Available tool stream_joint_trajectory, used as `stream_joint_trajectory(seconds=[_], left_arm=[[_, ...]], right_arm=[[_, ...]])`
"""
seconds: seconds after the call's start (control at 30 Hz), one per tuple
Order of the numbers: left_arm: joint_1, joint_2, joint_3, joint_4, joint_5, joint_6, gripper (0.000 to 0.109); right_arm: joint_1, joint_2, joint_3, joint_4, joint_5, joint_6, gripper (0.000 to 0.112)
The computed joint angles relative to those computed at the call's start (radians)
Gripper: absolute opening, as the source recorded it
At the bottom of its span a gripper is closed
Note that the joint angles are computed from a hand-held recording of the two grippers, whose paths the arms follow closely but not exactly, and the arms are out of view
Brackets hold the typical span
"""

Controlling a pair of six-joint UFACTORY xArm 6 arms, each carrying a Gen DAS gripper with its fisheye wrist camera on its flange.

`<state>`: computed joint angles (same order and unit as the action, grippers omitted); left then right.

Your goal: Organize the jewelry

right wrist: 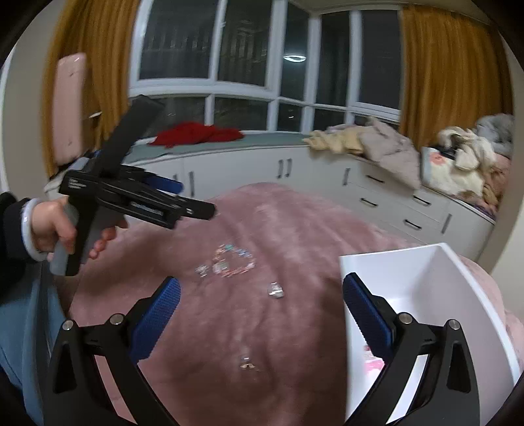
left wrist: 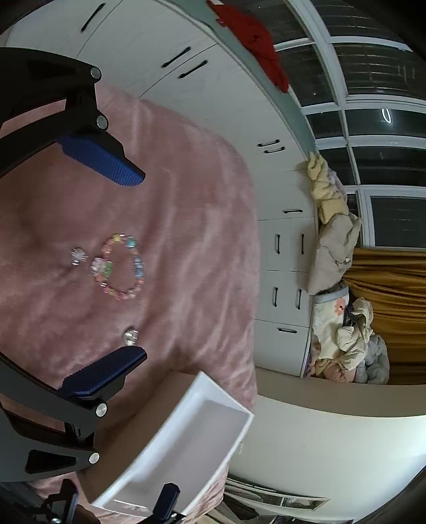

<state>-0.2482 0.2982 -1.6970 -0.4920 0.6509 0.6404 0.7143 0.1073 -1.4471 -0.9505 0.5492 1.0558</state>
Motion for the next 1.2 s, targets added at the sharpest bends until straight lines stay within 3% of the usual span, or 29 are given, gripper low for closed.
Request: stream_joint_trajectory(seconds=[0.17, 0.37, 0.73, 0.87, 0.93, 1.1, 1.2], left_arm=[[0.008, 0.0, 0.083, -0.044, -0.016, 0.053, 0.099], [0.008, 0.027, 0.119, -0.018, -0.029, 0.071, 0.099], [-0.005, 0.06, 0.104, -0.006, -0.004, 0.114, 0.099], [-0.008, 0.074, 0.093, -0.023, 0.005, 0.146, 0.095], [-0.006, 0.088, 0.074, -0.02, 0.032, 0.144, 0.079], [-0.004, 0.129, 0.031, 0.018, 0.092, 0.108, 0.071], [0.001, 0.145, 0.009, 0.009, 0.122, 0.105, 0.063]], right_arm=[[0.004, 0.07, -0.037, 0.123, -0.05, -0.125, 0.098], [0.008, 0.148, -0.08, 0.273, -0.022, -0.244, 0.098], [-0.003, 0.221, -0.12, 0.413, 0.026, -0.359, 0.094], [-0.018, 0.236, -0.119, 0.52, 0.032, -0.406, 0.083], [-0.025, 0.246, -0.125, 0.554, 0.049, -0.419, 0.078], [-0.04, 0.28, -0.162, 0.618, 0.143, -0.423, 0.058], [-0.055, 0.28, -0.15, 0.689, 0.138, -0.433, 0.044]])
